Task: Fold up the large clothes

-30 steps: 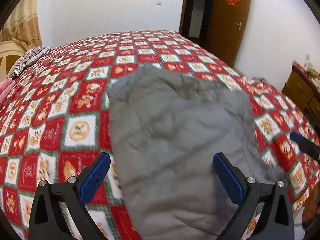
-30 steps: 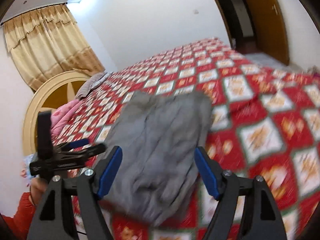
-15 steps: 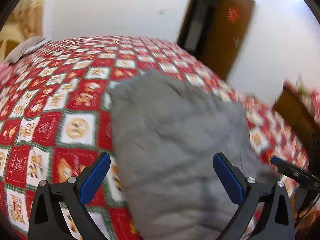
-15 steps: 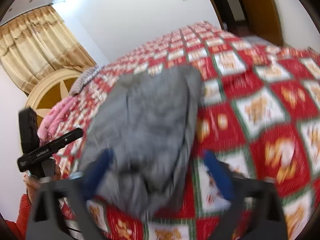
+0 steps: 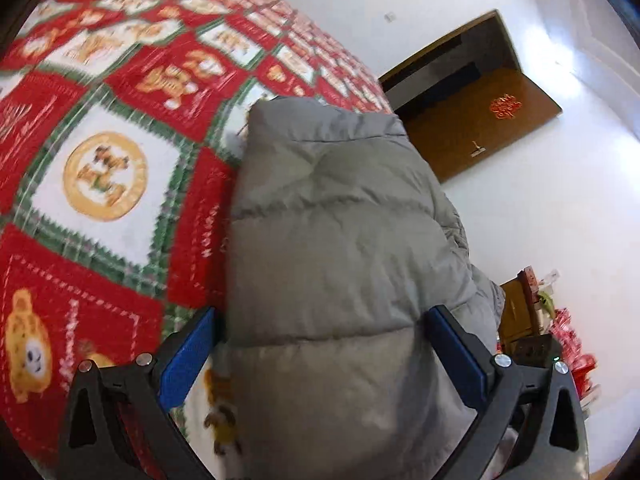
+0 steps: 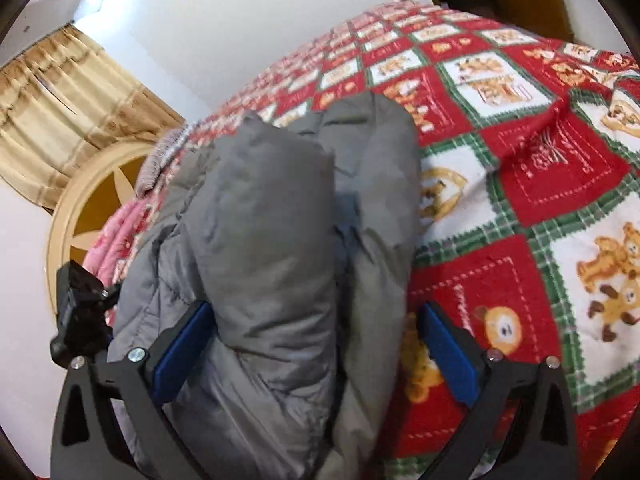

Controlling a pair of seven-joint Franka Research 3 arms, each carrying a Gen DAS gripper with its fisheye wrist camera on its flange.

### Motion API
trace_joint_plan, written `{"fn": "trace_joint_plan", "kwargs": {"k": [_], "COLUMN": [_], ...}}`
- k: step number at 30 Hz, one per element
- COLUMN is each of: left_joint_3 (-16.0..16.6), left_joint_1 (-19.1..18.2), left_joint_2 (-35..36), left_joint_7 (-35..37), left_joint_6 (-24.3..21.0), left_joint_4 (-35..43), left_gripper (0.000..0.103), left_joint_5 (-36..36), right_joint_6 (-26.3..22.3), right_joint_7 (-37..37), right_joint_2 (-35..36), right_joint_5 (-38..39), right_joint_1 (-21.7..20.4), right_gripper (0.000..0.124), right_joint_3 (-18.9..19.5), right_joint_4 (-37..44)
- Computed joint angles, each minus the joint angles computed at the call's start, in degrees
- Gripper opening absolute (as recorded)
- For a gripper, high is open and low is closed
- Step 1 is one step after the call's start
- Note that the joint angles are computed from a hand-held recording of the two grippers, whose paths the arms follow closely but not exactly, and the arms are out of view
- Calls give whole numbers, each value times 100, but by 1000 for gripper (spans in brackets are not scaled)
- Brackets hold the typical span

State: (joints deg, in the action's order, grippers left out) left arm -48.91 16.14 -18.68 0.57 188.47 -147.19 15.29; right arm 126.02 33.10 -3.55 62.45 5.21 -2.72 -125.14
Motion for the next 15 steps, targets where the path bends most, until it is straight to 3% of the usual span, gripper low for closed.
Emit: {"fn": "trace_joint_plan", "kwargs": {"k": [1,6,8,9,13,15], "left_joint_3": [-73,472,541,401,-1057,-1301], "left_joint_1": [78,-404,-485,-375,965,1192], "left_joint_2": [82,610,714,726,434,279], "left_joint_7": [69,630,865,982,1289,1221], "left_joint_6": [94,695,537,390,106,75], "left_joint_4": [50,66,161,245,453,454], "left_gripper": [102,102,102,102,102,96], "left_joint_5": [62,130,86,49,-240,-196], "right_joint_6": [-97,-526,-403,-304,86,141], "right_joint_7": [-46,-229,-337,-383,-514,-609], "right_joint_2": [1,126,167,181,9,-127], "right_joint_5": [27,12,1,-41,-136,-128], "right_joint_1": [0,-20,20,48,166,204], "right_gripper": [103,103,103,103,101,87], "right_joint_3": [-6,-2,62,98,184,168], "right_joint_4": [11,158,162,171,-41,-184]}}
